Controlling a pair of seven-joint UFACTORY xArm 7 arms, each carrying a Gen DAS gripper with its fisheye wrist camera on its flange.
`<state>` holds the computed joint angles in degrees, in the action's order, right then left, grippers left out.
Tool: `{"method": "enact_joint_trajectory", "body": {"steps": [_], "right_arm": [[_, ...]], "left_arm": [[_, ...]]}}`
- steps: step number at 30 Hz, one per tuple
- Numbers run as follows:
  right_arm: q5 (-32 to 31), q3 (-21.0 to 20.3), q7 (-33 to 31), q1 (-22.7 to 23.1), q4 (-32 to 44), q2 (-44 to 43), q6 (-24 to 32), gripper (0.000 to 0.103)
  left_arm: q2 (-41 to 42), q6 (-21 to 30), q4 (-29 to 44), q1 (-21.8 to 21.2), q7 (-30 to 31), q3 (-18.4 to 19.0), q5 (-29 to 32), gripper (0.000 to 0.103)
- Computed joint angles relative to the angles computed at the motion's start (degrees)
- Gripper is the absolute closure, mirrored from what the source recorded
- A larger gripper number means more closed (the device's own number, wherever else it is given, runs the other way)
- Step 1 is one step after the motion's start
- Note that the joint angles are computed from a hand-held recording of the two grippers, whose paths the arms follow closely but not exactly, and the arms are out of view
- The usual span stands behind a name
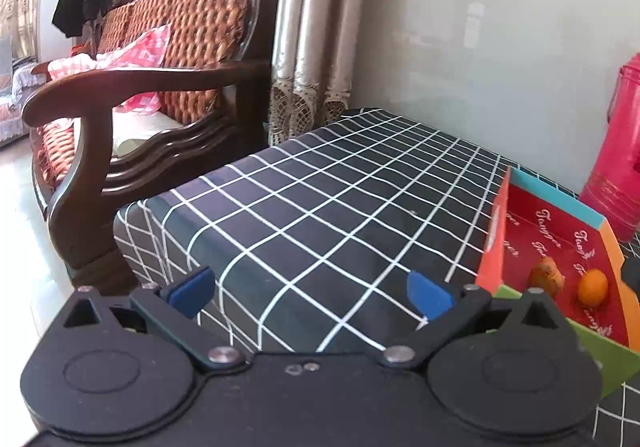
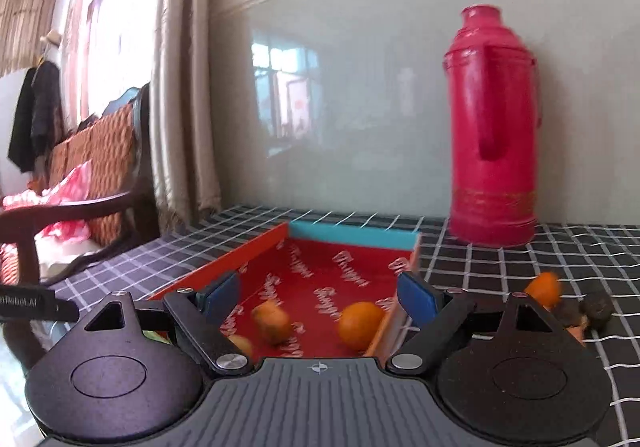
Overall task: Organize fruits
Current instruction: 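Grasp a small orange with the left gripper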
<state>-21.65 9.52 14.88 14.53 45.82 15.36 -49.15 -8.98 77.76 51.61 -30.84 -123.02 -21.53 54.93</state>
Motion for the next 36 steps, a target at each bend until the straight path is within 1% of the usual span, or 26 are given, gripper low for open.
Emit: {"method": "enact_joint_trajectory", "body": {"steps": [2, 6, 7, 9, 10, 11, 14, 16, 18, 20, 22, 25, 29, 31, 34, 35, 36], "right_arm": [[4.15, -0.52, -2.32, 0.88, -1.14, -0.49, -0.76, 0.018], [16.53, -1.54, -8.64, 3.46, -3.04, -1.5, -1.24, 0.018], [21.05, -1.89, -11.19, 4.51, -3.27, -1.76, -1.08, 0.017], [27.54, -2.42, -14.91, 5.68, -3.57, -1.89, -1.28, 0.011], [30.61, -2.74, -16.63, 6.07, -3.67, -1.92, -1.48, 0.005], [34.29, -2.99, -18.63, 6.7, -3.56, -1.89, -1.64, 0.004], [42.04, -3.56, -22.3, 7.23, -3.19, -2.13, -1.2, 0.004], [49.85, -4.12, -26.52, 8.33, -2.32, -1.82, -1.68, 0.004], [59.59, -4.67, -32.66, 9.94, -0.09, -0.71, -2.79, 0.004], [67.39, -5.05, -37.89, 10.65, 2.23, 0.61, -4.04, 0.0], [73.88, -5.3, -42.4, 10.78, 4.3, 2.13, -6.28, 0.0], [75.88, -5.24, -43.25, 8.5, 4.21, 2.06, -6.74, 0.0], [78.93, -5.67, -44.91, 6.57, 4.99, 3.34, -10.46, 0.0], [80.6, -5.89, -45.91, 5.62, 5.4, 4.17, -12.69, 0.0], [80.37, -5.91, -44.98, 3.12, 4.05, 3.16, -11.52, 0.0], [80.18, -5.95, -44.26, 2.39, 3.39, 2.69, -11.03, 0.0], [79.89, -6.06, -43.58, 1.62, 2.89, 2.21, -10.18, 0.0]], "left_arm": [[0.99, 0.39, 0.99, -0.17, 0.45, -0.22, 1.09, 0.006], [4.0, 1.46, 4.03, -1.32, 1.51, -0.25, 4.11, 0.006], [4.89, 1.44, 4.93, -1.73, 1.9, -0.09, 5.01, 0.006], [6.84, 1.25, 6.84, -2.61, 2.78, 0.46, 6.86, 0.006], [7.87, 0.98, 7.86, -3.08, 3.4, 0.8, 7.74, 0.006], [8.97, 0.67, 8.97, -3.57, 4.08, 1.19, 8.49, 0.006], [12.1, -0.02, 12.14, -5.25, 5.65, 2.41, 10.94, 0.006], [14.19, -0.26, 14.26, -6.58, 6.22, 3.29, 12.92, 0.006], [16.16, -0.68, 16.37, -7.93, 6.79, 4.23, 15.22, 0.006], [18.45, -1.77, 18.87, -9.17, 7.48, 5.3, 17.77, 0.006], [20.54, -3.79, 21.39, -10.25, 8.96, 6.48, 20.69, 0.006], [24.54, -6.36, 26.54, -12.23, 12.67, 8.33, 24.63, 0.006], [30.52, -14.2, 34.58, -13.53, 18.29, 10.99, 26.74, 0.008], [34.12, -17.45, 39.36, -13.98, 21.54, 12.11, 26.1, 0.011], [40.02, -21.59, 47.18, -13.94, 27.39, 13.44, 22.99, 0.019], [41.86, -23.33, 49.53, -13.56, 29.32, 13.7, 21.51, 0.024], [42.89, -24.72, 50.64, -13.23, 30.54, 13.99, 20.1, 0.027]]}}
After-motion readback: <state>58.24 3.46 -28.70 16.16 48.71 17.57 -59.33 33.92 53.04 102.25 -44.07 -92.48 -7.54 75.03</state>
